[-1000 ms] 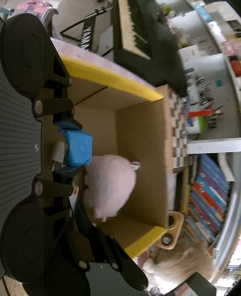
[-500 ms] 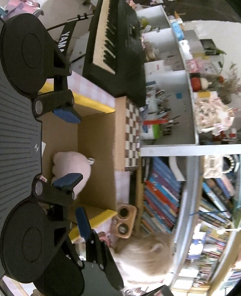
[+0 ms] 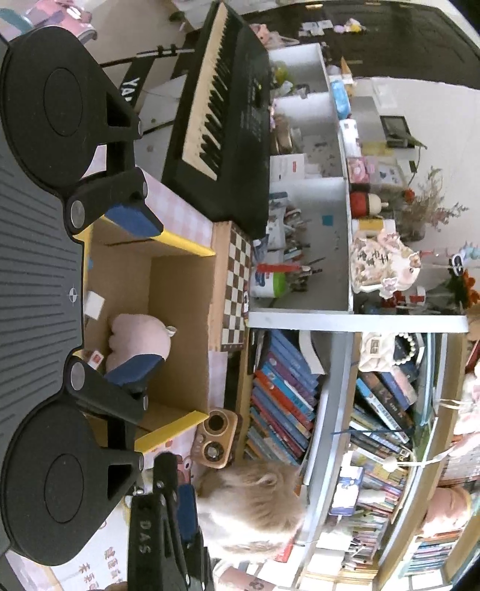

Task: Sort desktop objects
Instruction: 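Withdraw both tools from the box back over the table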

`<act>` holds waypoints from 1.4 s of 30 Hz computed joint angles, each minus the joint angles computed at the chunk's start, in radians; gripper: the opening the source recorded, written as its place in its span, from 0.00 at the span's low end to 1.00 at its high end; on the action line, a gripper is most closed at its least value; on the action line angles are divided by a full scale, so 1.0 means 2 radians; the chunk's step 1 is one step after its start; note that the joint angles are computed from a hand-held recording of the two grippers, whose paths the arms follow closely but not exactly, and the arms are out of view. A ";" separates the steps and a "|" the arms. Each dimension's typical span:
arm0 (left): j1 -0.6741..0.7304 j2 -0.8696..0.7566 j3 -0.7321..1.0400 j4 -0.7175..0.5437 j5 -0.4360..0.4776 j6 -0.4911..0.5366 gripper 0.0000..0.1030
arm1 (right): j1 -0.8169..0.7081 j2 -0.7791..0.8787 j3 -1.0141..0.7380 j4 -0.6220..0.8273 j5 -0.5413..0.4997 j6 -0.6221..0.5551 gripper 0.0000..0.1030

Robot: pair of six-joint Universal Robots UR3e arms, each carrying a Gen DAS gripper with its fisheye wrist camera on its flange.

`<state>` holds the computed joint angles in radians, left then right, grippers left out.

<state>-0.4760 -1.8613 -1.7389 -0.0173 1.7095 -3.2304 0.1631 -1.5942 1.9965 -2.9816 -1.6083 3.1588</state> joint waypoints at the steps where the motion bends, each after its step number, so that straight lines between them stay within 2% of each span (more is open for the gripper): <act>1: 0.000 0.008 -0.013 0.004 0.000 -0.002 0.71 | 0.004 -0.007 0.009 -0.005 -0.008 0.007 0.43; 3: 0.001 0.028 -0.039 0.008 -0.002 -0.007 0.71 | 0.009 -0.017 0.020 -0.008 -0.017 0.015 0.43; 11: -0.005 0.099 -0.139 0.031 0.000 -0.018 0.72 | 0.081 -0.080 0.105 -0.027 -0.114 0.085 0.43; 16: -0.019 0.131 -0.194 0.047 0.014 -0.027 0.72 | 0.145 -0.091 0.148 -0.033 -0.185 0.144 0.43; 23: -0.049 0.165 -0.259 0.070 0.034 -0.036 0.72 | 0.230 -0.080 0.180 -0.026 -0.246 0.221 0.43; 27: -0.065 0.175 -0.290 0.090 0.046 -0.046 0.72 | 0.269 -0.074 0.185 -0.002 -0.260 0.268 0.43; 33: -0.094 0.190 -0.318 0.068 0.056 -0.076 0.72 | 0.316 -0.069 0.185 0.025 -0.276 0.299 0.44; 42: -0.122 0.194 -0.330 0.048 0.049 -0.079 0.72 | 0.342 -0.094 0.199 0.082 -0.279 0.347 0.45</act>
